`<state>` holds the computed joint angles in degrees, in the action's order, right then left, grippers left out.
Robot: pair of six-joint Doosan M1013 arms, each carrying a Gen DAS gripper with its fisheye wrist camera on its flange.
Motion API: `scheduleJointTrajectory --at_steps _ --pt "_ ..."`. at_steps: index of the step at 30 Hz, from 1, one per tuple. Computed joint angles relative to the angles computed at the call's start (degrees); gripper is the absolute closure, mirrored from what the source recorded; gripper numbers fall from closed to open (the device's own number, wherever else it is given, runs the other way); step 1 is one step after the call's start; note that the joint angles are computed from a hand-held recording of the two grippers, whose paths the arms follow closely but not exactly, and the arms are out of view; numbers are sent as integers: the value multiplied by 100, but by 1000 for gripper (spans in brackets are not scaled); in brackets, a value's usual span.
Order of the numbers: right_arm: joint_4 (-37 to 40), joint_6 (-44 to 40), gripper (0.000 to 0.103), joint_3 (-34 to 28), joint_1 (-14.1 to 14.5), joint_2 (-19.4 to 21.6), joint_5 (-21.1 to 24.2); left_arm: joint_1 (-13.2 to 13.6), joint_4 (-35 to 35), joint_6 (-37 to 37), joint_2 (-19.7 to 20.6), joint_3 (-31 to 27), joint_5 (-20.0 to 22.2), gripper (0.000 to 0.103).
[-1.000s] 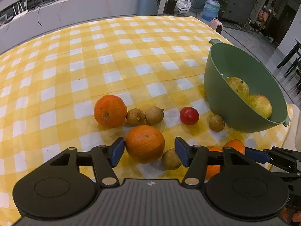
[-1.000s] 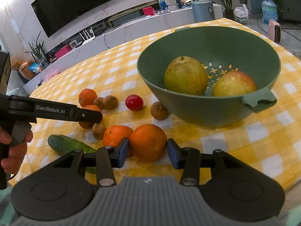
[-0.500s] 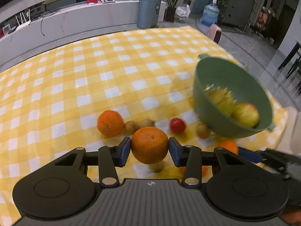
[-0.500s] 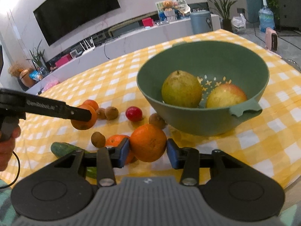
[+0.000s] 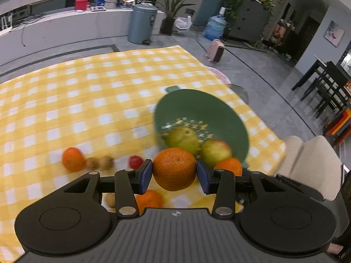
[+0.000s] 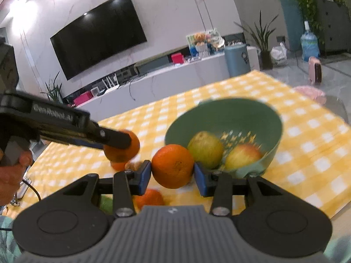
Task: Organize fruits
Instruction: 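Carry the oranges into the colander with both tools and open both tools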
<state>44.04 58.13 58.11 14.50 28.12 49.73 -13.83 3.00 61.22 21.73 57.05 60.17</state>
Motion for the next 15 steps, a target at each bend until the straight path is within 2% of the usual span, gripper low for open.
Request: scheduleJointTrajectory --at_steps 9,15 --pt "-692 221 63 -998 -164 504 334 -40 -118 191 596 -936 376 53" --pt "-1106 347 63 -1754 -142 985 750 -8 -203 295 1223 -1911 872 53"
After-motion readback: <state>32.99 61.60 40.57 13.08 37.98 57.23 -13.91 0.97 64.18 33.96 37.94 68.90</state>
